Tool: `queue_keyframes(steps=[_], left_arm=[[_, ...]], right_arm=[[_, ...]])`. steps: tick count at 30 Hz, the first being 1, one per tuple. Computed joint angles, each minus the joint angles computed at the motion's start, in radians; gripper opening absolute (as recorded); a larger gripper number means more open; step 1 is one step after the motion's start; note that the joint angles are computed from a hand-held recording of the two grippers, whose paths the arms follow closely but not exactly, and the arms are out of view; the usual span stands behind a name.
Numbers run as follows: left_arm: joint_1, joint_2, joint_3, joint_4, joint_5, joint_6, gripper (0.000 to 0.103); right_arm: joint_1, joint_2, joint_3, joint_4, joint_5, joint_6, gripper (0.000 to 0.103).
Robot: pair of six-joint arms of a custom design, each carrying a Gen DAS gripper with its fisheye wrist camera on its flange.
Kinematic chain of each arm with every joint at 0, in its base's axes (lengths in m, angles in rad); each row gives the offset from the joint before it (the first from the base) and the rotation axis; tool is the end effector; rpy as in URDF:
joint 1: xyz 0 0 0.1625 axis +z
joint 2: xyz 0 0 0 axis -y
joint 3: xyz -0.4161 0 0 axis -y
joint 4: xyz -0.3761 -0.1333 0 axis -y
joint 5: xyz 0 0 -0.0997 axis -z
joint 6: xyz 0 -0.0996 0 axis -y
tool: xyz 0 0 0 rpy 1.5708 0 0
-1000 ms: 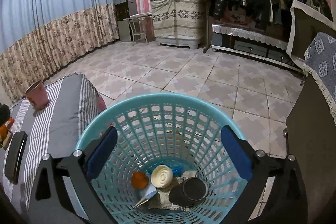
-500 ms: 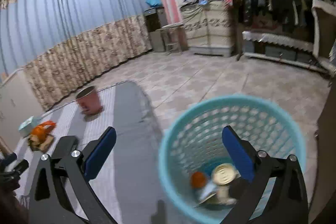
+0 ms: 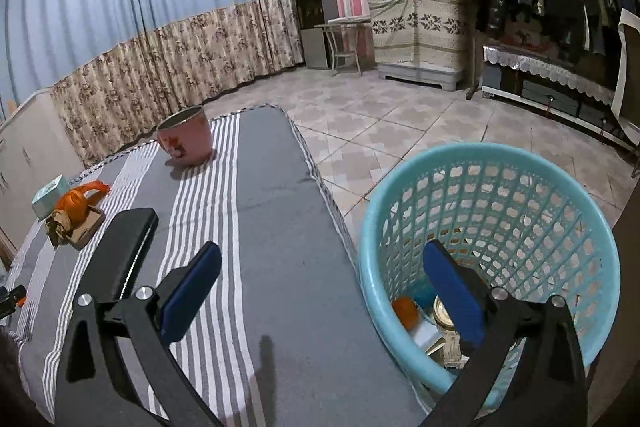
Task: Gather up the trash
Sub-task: 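Grasp the small orange plastic lid with the left gripper, then grasp the orange peel with the right gripper while the left gripper holds the orange lid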
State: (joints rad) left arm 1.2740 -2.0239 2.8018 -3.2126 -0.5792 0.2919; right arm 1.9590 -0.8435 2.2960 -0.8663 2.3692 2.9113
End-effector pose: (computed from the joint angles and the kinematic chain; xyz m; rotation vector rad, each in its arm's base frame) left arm 0.1510 -0.2470 0.3131 0.1026 2.0504 -0.9209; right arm 0.1799 -0.2762 -0.0217 0.1908 -2.1937 1.2198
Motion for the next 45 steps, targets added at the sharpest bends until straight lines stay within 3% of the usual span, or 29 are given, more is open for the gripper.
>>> queue_keyframes(steps=[4,6,10,12,19,24,27,29,31,35,40,45], left_arm=[[0.054,0.022,-0.033,0.016,-0.075,0.016,0.087],[0.059,0.038,-0.041,0.044,-0.08,0.005,0.072],[0.077,0.038,-0.055,0.08,-0.121,0.01,0.057],[0.077,0.042,-0.053,0.065,-0.12,0.032,0.04],[0.062,0.067,-0.061,-0.003,-0.125,0.086,0.039],[0.057,0.173,-0.107,-0.179,-0.13,0.188,0.039],[0.07,0.228,-0.151,-0.254,-0.159,0.24,0.039],[0.09,0.269,-0.191,-0.296,-0.195,0.265,0.039],[0.106,0.313,-0.23,-0.341,-0.218,0.295,0.039],[0.141,0.397,-0.297,-0.447,-0.27,0.366,0.039],[0.215,0.441,-0.349,-0.442,-0.326,0.351,0.039],[0.255,0.428,-0.366,-0.44,-0.363,0.324,0.039]], right_arm=[[-0.011,0.0,-0.007,0.016,0.006,0.003,0.099],[-0.01,0.008,-0.011,0.011,0.012,-0.004,0.099],[-0.003,0.032,-0.03,0.008,0.025,-0.029,0.099],[0.005,0.041,-0.034,-0.006,0.032,-0.052,0.099],[0.059,0.073,-0.104,0.119,0.095,-0.025,0.099],[0.109,0.119,-0.184,0.237,0.122,0.036,0.099],[0.151,0.18,-0.261,0.303,0.159,0.047,0.099],[0.168,0.218,-0.312,0.361,0.147,0.084,0.099],[0.182,0.267,-0.389,0.445,0.119,0.122,0.099],[0.224,0.355,-0.534,0.552,0.12,0.116,0.099],[0.281,0.464,-0.746,0.673,0.095,0.067,0.098],[0.305,0.625,-1.046,0.875,0.043,0.049,0.098]])
